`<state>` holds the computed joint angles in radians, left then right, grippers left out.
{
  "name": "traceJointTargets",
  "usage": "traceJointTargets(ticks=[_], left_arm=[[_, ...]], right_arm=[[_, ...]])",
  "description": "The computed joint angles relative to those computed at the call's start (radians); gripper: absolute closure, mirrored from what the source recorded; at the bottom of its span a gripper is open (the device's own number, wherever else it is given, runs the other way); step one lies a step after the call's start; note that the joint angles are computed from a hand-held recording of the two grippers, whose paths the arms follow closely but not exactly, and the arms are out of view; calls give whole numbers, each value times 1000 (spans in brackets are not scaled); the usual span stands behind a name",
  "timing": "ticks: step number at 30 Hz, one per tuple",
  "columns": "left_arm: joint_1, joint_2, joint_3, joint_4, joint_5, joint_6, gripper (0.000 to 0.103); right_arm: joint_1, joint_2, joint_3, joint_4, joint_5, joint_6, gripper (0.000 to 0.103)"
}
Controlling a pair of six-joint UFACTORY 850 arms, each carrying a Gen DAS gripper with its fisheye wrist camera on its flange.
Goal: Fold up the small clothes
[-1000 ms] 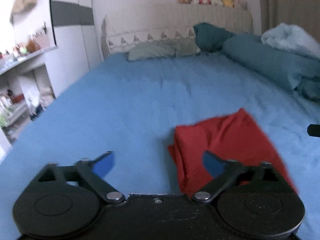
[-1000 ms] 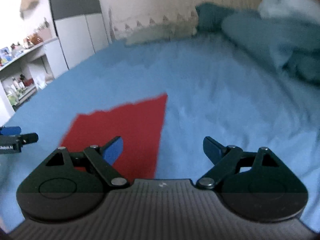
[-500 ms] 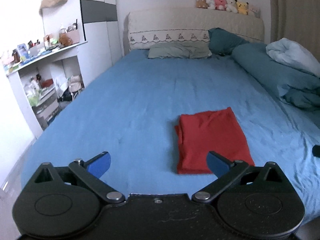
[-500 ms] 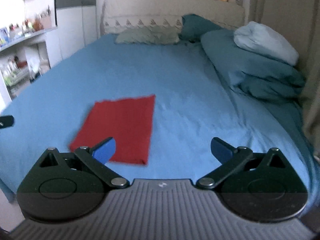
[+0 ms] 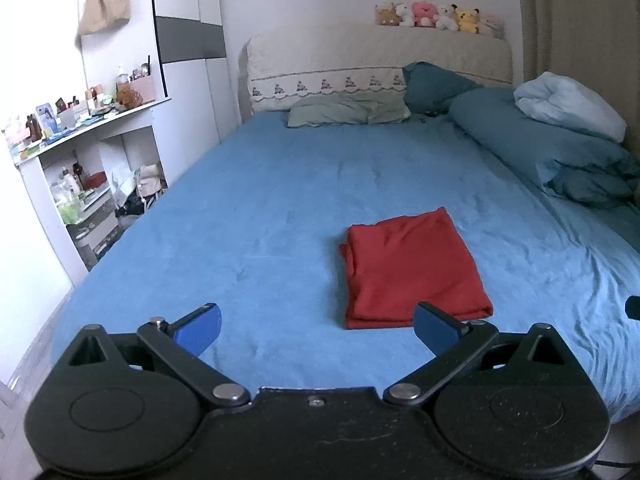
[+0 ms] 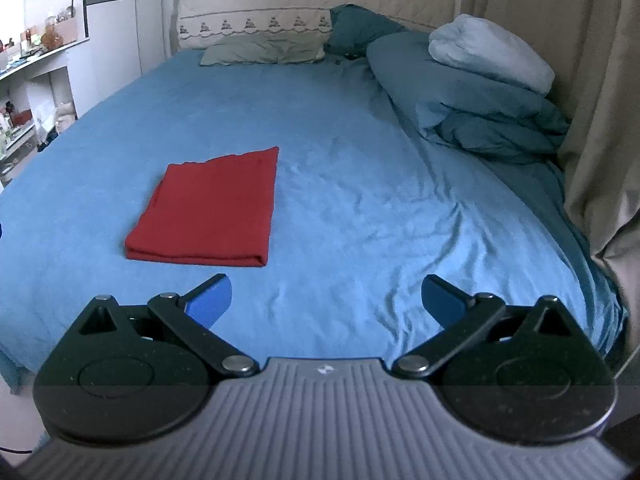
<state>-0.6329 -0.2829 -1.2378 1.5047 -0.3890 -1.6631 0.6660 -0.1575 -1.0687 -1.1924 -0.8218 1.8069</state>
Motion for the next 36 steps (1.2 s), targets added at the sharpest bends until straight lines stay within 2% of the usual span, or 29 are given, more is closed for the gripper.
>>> traceJointTargets(ticks=[5,36], left_arm=[[0,3,2,10,13,-17,0],[-22,-2,8,46,-21,-45,0]], right_arm=[[3,7,-1,-5,-8,15,0],[11,-7,-19,6,7,20,0]])
